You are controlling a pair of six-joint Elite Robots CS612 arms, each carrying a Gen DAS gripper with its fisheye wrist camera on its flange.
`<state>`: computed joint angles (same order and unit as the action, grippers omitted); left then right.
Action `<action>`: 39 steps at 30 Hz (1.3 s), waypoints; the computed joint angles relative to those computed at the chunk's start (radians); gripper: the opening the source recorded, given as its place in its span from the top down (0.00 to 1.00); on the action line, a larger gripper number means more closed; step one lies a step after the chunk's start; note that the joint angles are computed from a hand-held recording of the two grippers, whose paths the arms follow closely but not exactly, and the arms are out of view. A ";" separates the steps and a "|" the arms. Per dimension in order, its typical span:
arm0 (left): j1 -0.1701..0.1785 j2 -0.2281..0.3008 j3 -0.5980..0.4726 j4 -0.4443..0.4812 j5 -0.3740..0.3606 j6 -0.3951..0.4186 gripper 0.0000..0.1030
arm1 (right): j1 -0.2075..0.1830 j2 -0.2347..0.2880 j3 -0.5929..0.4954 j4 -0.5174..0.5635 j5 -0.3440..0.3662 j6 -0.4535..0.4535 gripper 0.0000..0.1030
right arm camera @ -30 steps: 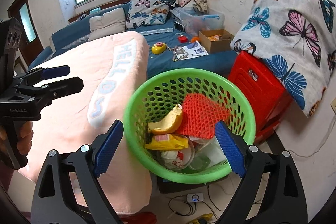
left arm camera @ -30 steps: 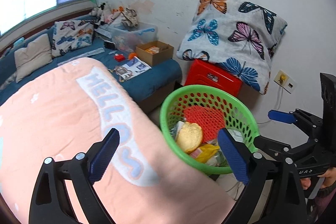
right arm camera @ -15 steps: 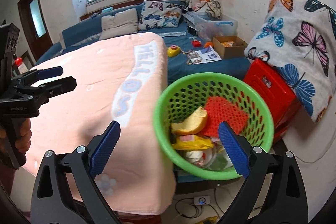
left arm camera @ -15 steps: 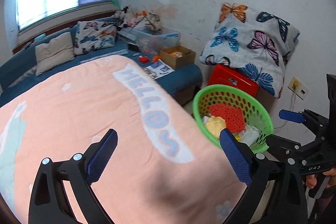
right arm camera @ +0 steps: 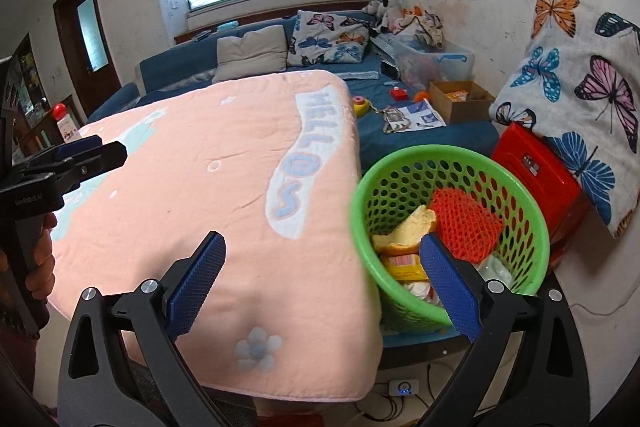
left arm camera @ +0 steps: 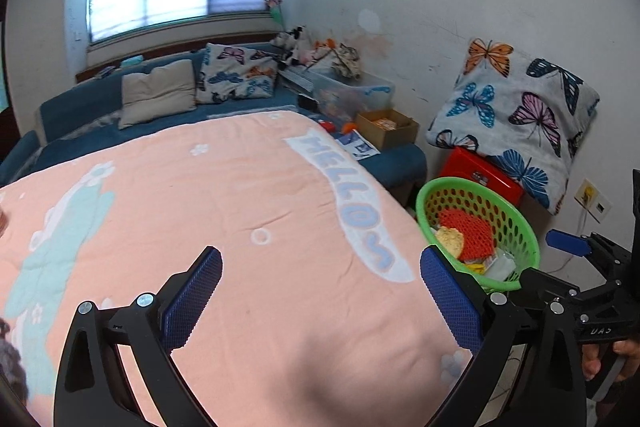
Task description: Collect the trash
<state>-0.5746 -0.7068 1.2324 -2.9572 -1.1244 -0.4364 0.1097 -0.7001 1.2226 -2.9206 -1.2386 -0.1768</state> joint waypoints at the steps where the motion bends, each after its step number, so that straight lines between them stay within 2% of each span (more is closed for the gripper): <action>1: -0.001 -0.005 0.011 -0.006 0.006 -0.003 0.07 | 0.000 -0.003 0.006 -0.005 0.005 0.003 0.06; 7: -0.012 -0.036 0.075 -0.027 0.061 -0.032 0.07 | 0.003 -0.018 0.036 -0.028 0.036 0.008 0.05; 18: -0.020 -0.085 0.175 -0.029 0.134 -0.142 0.07 | 0.024 -0.028 0.066 -0.044 0.090 -0.023 0.04; 27: -0.029 -0.105 0.213 -0.013 0.200 -0.197 0.07 | 0.038 -0.033 0.077 -0.068 0.069 -0.070 0.04; 34: -0.039 -0.116 0.236 -0.007 0.261 -0.208 0.07 | 0.035 -0.032 0.079 -0.070 0.072 -0.064 0.04; 39: -0.039 -0.124 0.249 0.002 0.273 -0.234 0.07 | 0.034 -0.033 0.082 -0.072 0.079 -0.064 0.04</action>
<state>-0.6139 -0.8310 1.4815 -2.9548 -0.8519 -0.6707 0.1434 -0.7332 1.3044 -2.9930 -1.1593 -0.2409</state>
